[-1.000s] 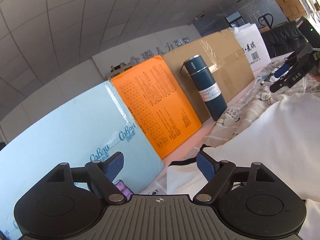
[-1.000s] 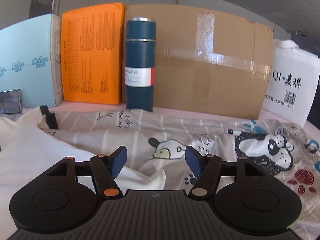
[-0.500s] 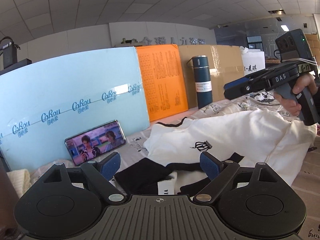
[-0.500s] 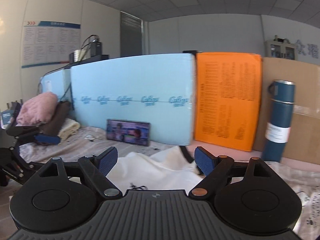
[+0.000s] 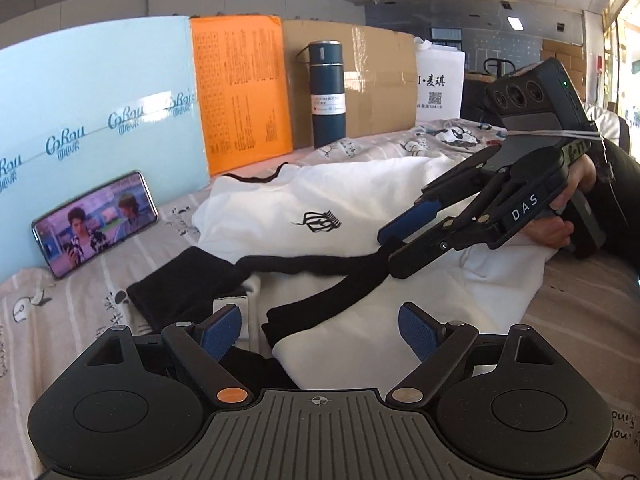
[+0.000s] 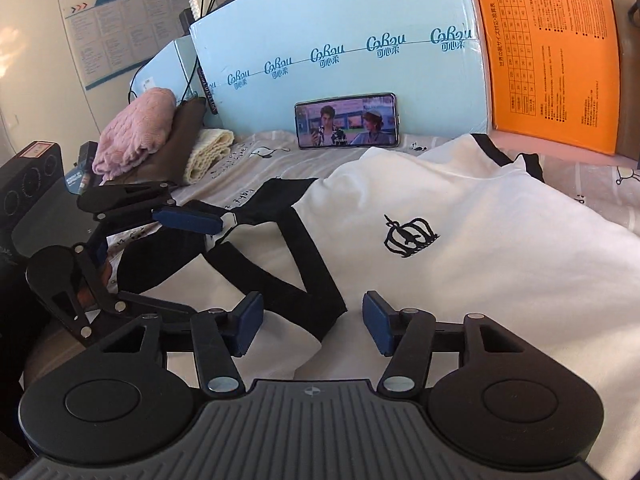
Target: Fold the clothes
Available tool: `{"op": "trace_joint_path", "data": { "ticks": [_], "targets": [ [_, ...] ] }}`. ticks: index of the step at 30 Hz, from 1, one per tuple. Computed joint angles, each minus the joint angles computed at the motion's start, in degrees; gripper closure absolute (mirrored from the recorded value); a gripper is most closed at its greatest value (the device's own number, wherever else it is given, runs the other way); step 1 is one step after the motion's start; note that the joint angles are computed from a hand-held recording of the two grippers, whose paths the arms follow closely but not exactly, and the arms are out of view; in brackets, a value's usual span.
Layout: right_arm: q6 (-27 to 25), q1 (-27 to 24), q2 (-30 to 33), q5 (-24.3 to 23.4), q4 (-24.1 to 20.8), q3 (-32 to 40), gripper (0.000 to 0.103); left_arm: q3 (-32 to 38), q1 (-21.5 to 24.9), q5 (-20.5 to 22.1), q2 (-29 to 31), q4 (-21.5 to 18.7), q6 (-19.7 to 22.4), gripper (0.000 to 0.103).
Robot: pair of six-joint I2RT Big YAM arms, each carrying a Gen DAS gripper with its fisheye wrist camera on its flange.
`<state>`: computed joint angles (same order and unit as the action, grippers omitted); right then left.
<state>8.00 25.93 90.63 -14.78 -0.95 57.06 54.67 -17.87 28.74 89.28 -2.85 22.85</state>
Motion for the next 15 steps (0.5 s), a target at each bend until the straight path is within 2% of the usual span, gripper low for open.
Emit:
{"op": "trace_joint_path", "data": {
  "ticks": [2,3,4,5,10,11,13,15],
  "targets": [
    [-0.33,0.24,0.12,0.67,-0.15,0.00,0.053,0.42,0.10,-0.09,0.25,-1.85,-0.44,0.019],
    [-0.69,0.36,0.11,1.04,-0.26,-0.03,0.055,0.60,0.04,-0.55,0.39,-2.85,-0.35,0.025],
    [-0.96,0.46,0.03,1.39,-0.14,-0.15,0.056,0.87,-0.14,-1.12,0.66,-3.65,-0.06,0.036],
    [-1.32,0.61,-0.07,1.85,0.04,-0.29,0.057,1.10,-0.32,-1.63,0.89,-4.34,0.21,0.040],
    [-3.75,1.68,-0.57,4.78,0.28,-0.76,0.058,0.27,-0.74,-1.58,0.19,-2.93,1.59,0.066],
    [-3.88,1.72,-0.68,4.83,0.31,-0.84,0.058,-0.07,-0.78,-1.57,-0.02,-2.30,1.75,0.075],
    [-3.67,1.45,-0.78,2.79,0.23,-0.91,0.067,-0.89,-0.82,-1.41,-0.57,-0.82,2.13,0.085],
    [-4.73,1.84,-0.83,2.96,-0.24,-0.93,0.067,-2.06,-1.03,-1.24,-1.37,1.04,3.04,0.091]
  ]
}}
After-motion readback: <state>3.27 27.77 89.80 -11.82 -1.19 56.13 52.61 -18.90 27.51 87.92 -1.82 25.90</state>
